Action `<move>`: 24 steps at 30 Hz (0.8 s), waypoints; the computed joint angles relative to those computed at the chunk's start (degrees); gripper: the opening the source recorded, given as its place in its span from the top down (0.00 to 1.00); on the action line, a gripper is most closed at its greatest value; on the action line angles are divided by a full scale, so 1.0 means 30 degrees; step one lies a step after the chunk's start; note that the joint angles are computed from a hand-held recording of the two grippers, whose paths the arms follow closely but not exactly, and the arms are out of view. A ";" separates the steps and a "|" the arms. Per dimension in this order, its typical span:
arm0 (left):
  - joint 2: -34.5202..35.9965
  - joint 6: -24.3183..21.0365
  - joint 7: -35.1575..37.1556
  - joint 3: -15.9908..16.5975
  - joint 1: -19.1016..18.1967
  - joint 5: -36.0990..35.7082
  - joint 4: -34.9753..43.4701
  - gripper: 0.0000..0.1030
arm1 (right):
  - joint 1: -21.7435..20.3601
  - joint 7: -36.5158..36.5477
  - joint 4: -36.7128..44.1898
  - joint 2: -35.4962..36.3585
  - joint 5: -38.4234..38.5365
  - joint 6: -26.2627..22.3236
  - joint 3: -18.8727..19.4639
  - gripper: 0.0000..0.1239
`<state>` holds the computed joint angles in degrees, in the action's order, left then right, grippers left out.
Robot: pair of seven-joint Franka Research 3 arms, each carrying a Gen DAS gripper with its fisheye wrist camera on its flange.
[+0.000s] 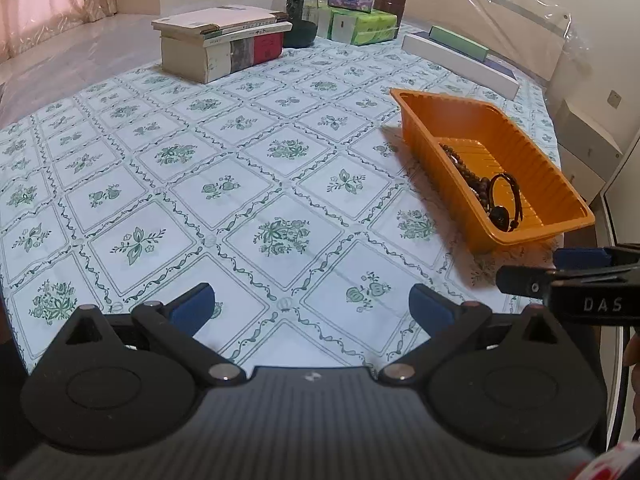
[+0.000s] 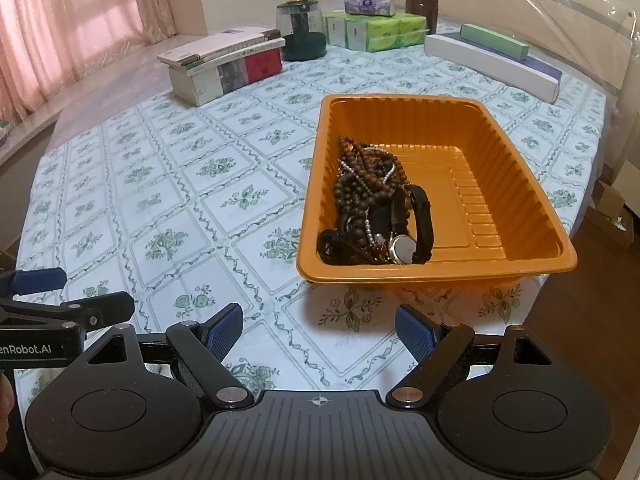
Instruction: Organize jewelry
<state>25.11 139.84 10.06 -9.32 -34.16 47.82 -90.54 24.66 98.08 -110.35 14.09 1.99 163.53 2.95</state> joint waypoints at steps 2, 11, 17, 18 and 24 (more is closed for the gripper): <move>0.0009 -0.0033 -0.0015 0.0011 -0.0026 0.0017 0.0029 0.00 | 0.0008 -0.0003 -0.0049 -0.0018 0.0030 0.0059 0.0018 0.33; 0.0051 -0.0072 -0.0100 0.0018 -0.0051 0.0013 0.0070 0.00 | 0.0012 0.0036 -0.0217 -0.0111 0.0034 0.0204 0.0048 0.33; 0.0064 -0.0020 -0.0119 0.0029 -0.0035 0.0003 0.0048 0.00 | 0.0096 0.0175 -0.0198 -0.0093 -0.0045 0.0260 -0.0020 0.33; 0.0055 -0.0003 -0.0123 0.0030 -0.0023 -0.0011 0.0030 0.00 | 0.0095 0.0176 -0.0198 -0.0093 -0.0046 0.0260 -0.0018 0.33; 0.0042 0.0059 -0.0142 0.0046 -0.0019 0.0036 -0.0008 0.00 | 0.0127 0.0269 -0.0200 -0.0113 -0.0120 0.0231 -0.0055 0.33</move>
<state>25.24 140.01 9.63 -9.18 -34.21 47.92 -90.56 25.04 98.89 -110.94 13.75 1.63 164.22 2.79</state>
